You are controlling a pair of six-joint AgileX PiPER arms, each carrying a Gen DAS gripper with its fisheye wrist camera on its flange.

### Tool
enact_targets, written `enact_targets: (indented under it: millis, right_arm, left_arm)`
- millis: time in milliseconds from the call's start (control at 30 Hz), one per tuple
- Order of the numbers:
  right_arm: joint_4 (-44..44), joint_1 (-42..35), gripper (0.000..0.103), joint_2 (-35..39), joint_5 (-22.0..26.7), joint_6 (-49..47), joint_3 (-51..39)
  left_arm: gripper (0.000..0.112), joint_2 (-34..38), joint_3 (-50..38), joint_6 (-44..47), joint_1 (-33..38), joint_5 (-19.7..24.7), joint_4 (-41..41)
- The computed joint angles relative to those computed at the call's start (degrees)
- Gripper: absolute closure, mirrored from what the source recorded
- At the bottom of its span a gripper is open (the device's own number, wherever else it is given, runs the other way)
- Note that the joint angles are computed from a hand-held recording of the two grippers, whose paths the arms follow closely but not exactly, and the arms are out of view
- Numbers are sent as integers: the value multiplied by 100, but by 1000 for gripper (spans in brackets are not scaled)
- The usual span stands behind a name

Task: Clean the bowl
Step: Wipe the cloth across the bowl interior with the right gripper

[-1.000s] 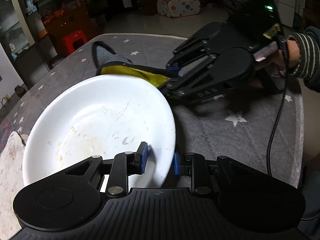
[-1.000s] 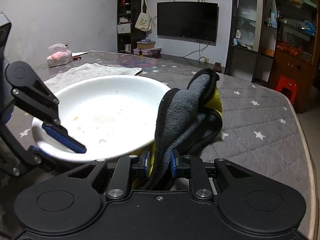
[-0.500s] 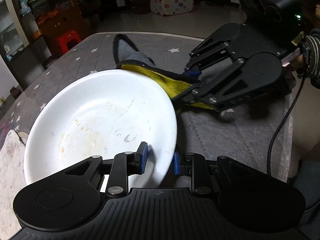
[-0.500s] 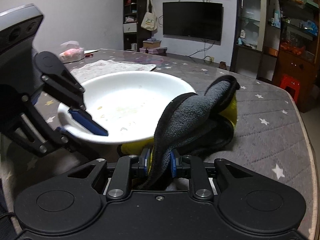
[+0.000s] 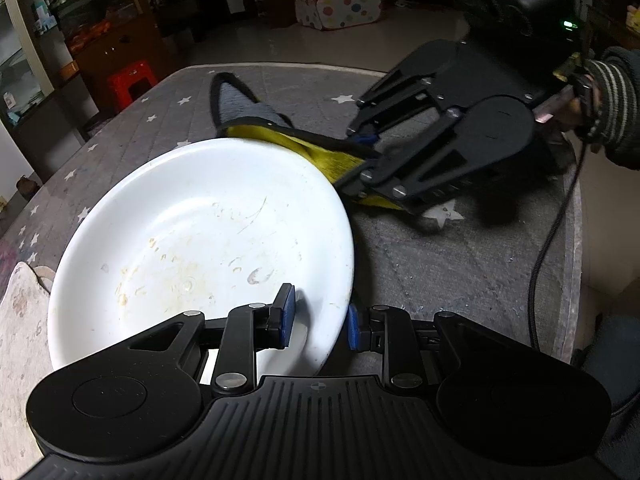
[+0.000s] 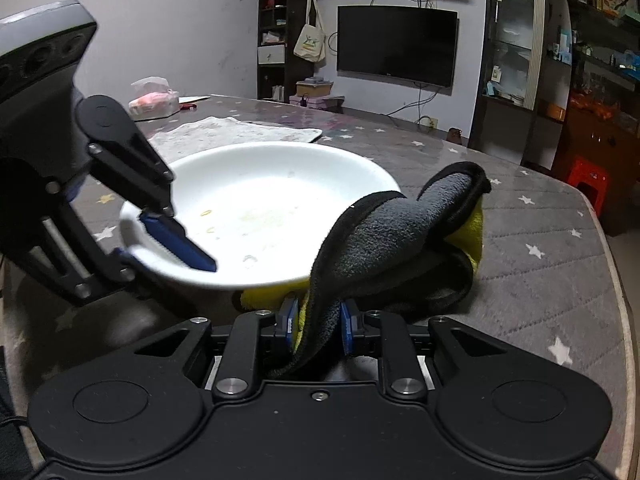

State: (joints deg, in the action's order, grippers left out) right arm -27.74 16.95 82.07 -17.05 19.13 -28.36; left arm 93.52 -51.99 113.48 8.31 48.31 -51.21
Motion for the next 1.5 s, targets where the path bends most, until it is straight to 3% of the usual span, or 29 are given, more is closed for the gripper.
enact_targets:
  millis: [567,667,1133,1500]
  right_arm:
    - [-195,-477,80,719,-192,-357,-634]
    - [-723,-608,82,788,-212,45,-740]
    - [-759,-545,83,741,-107,82,-756]
    - [-448,-390,83,453,-84,-82,-465]
  left_arm:
    - [85,-320,389,84,50,-60,0]
    - [85,-432,397,-258,-121,-172,187]
    - [80,-297,44,-1535,-965,-585,459]
    - [82,-267,24,-1114,-825,-489,303]
